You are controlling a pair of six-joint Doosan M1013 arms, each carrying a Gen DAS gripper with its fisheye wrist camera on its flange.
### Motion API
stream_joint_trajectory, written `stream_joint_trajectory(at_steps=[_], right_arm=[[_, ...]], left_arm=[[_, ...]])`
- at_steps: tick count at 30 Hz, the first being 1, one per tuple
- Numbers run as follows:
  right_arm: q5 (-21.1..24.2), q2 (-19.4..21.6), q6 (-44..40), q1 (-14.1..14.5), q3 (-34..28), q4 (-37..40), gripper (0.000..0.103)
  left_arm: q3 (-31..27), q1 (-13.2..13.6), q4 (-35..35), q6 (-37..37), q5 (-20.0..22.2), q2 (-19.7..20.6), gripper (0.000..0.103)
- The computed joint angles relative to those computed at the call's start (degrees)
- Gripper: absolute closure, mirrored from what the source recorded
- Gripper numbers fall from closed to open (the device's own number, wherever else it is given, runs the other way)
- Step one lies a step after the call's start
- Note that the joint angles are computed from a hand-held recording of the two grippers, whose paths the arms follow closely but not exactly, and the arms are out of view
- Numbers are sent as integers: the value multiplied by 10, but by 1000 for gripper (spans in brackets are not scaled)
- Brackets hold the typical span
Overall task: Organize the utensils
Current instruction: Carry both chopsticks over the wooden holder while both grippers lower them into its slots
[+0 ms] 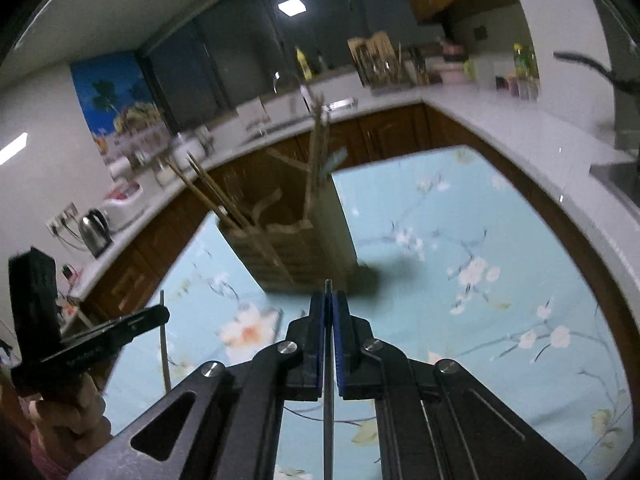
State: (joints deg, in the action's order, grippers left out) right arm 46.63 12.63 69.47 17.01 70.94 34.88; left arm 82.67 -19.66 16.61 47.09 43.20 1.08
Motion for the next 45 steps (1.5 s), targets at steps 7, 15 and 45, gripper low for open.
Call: stream_joint_trajectory(at_steps=[7, 15, 45], right_arm=[[-37, -15, -33, -1, -2, 36, 99], [-47, -14, -48, 4, -9, 45, 99], [-107, 29, -73, 10, -101, 85, 99]], left_arm=[[5, -6, 44, -30, -23, -26, 99], [10, -7, 87, -77, -39, -36, 99], [-78, 20, 250, -188, -86, 4, 99]])
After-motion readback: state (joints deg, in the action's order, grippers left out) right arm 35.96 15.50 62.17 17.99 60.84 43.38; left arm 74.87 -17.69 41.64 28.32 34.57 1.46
